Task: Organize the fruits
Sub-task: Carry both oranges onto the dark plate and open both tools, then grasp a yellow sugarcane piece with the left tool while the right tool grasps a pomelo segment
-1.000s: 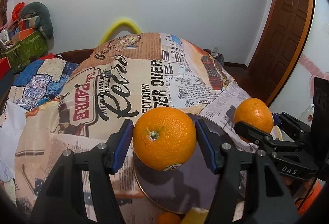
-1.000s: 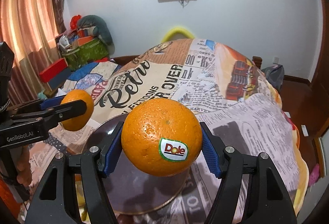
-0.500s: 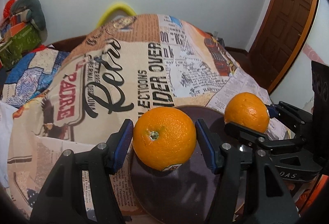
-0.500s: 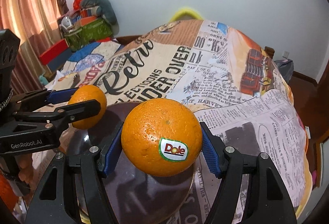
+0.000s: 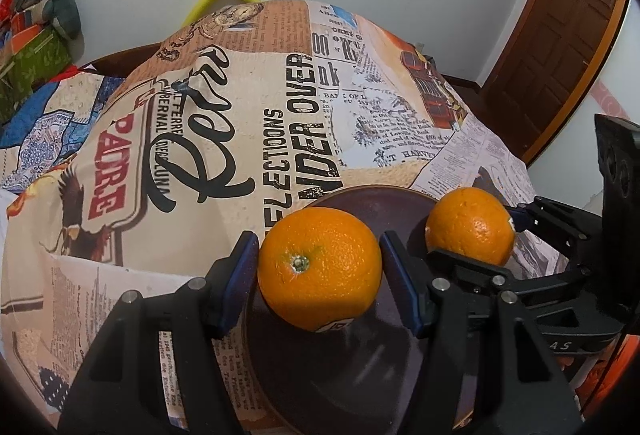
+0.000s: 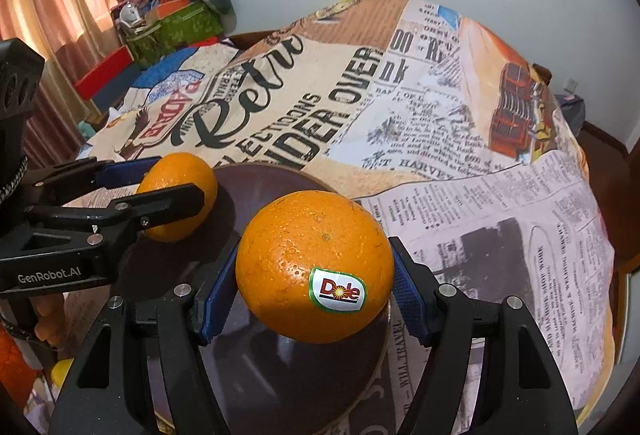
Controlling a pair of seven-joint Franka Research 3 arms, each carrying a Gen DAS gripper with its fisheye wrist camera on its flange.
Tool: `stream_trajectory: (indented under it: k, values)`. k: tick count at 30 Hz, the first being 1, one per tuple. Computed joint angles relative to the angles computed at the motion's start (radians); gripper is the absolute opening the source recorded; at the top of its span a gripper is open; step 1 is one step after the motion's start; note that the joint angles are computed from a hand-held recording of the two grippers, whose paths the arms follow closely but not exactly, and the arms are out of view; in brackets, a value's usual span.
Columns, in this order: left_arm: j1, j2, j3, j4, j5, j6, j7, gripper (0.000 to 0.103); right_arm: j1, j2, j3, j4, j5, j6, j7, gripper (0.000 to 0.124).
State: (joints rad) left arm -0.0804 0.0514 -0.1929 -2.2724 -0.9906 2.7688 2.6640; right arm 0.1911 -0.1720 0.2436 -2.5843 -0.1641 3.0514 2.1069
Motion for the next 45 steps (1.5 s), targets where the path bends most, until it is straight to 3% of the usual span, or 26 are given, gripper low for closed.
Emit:
stream_trajectory:
  k: [5, 8, 13, 26, 39, 45]
  values:
    - [0.003, 0.001, 0.002, 0.001, 0.005, -0.010, -0.005, 0.062, 0.048, -0.004, -0.037, -0.011, 0.069, 0.020, -0.059, 0.071]
    - [0.007, 0.001, 0.005, 0.003, 0.008, -0.022, -0.018, 0.062, -0.092, -0.029, 0.086, -0.018, -0.047, 0.039, 0.061, 0.082]
    - [0.010, -0.024, 0.010, -0.007, -0.040, -0.033, 0.007, 0.064, -0.082, -0.047, 0.076, -0.028, -0.035, 0.044, 0.062, 0.082]
    - [-0.045, -0.186, 0.082, -0.103, -0.091, -0.017, 0.053, 0.064, -0.196, -0.251, 0.222, -0.091, -0.034, 0.021, 0.144, 0.082]
    - [-0.160, -0.482, 0.220, -0.299, -0.047, -0.010, 0.067, 0.068, -0.167, -0.494, 0.301, -0.160, 0.010, -0.056, 0.203, 0.083]
    - [-0.207, -0.609, 0.284, -0.397, 0.028, -0.015, 0.029, 0.070, -0.103, -0.570, 0.308, -0.209, 0.049, -0.073, 0.254, 0.086]
